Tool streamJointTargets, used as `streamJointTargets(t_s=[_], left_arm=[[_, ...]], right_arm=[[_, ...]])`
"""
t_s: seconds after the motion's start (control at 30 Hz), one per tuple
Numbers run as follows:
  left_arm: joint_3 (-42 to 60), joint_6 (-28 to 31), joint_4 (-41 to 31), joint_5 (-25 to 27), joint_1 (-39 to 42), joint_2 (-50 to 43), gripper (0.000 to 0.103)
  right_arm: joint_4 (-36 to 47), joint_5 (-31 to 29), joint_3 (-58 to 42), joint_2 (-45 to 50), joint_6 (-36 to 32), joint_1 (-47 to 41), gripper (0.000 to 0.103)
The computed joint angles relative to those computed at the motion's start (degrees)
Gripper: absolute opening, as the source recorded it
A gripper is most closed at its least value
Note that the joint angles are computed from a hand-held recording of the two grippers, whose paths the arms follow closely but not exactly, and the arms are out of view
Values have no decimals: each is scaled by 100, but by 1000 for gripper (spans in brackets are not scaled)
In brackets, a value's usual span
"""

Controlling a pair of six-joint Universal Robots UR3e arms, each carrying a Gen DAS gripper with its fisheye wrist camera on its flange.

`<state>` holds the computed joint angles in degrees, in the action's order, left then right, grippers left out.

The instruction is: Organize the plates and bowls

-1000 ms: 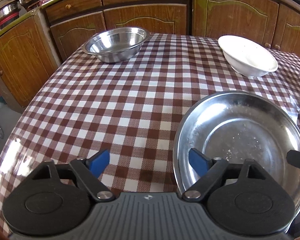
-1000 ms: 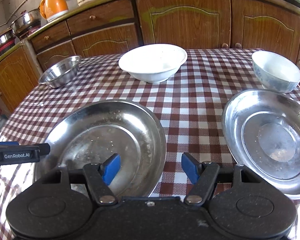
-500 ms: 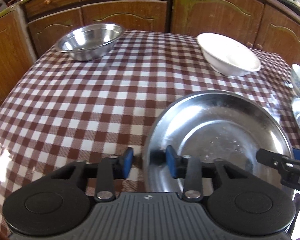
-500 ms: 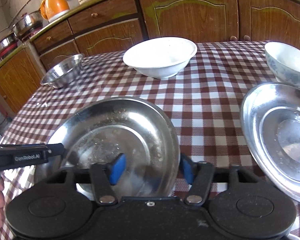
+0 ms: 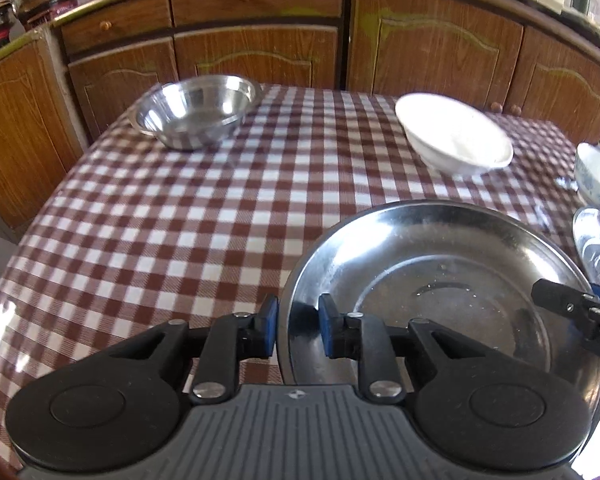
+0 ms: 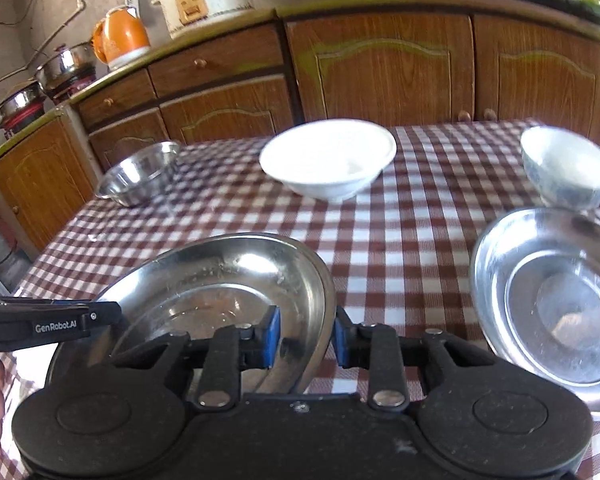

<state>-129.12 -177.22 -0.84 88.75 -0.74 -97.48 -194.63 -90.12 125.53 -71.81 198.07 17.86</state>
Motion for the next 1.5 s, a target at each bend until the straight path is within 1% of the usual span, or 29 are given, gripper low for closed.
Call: streamJointTargets(t_s=[0.23, 0.47, 0.8, 1.13, 1.5], left_arm=[[-272, 7, -146, -128, 132, 691, 23], [-391, -3, -242, -49, 110, 1106, 23], [-684, 50, -644, -204, 310, 2012, 23], [-932, 63, -927, -369, 403, 2678, 23], [-1166, 83, -1273, -522, 484, 3315, 23]], right_arm=[[87, -33, 98, -381, 47, 87, 35], [239, -122, 144, -766, 53, 231, 35], [377, -263, 276, -1251, 132, 426, 35], [450, -344, 569, -1768, 142, 488, 35], [586, -566, 845, -2300, 171, 658, 35]])
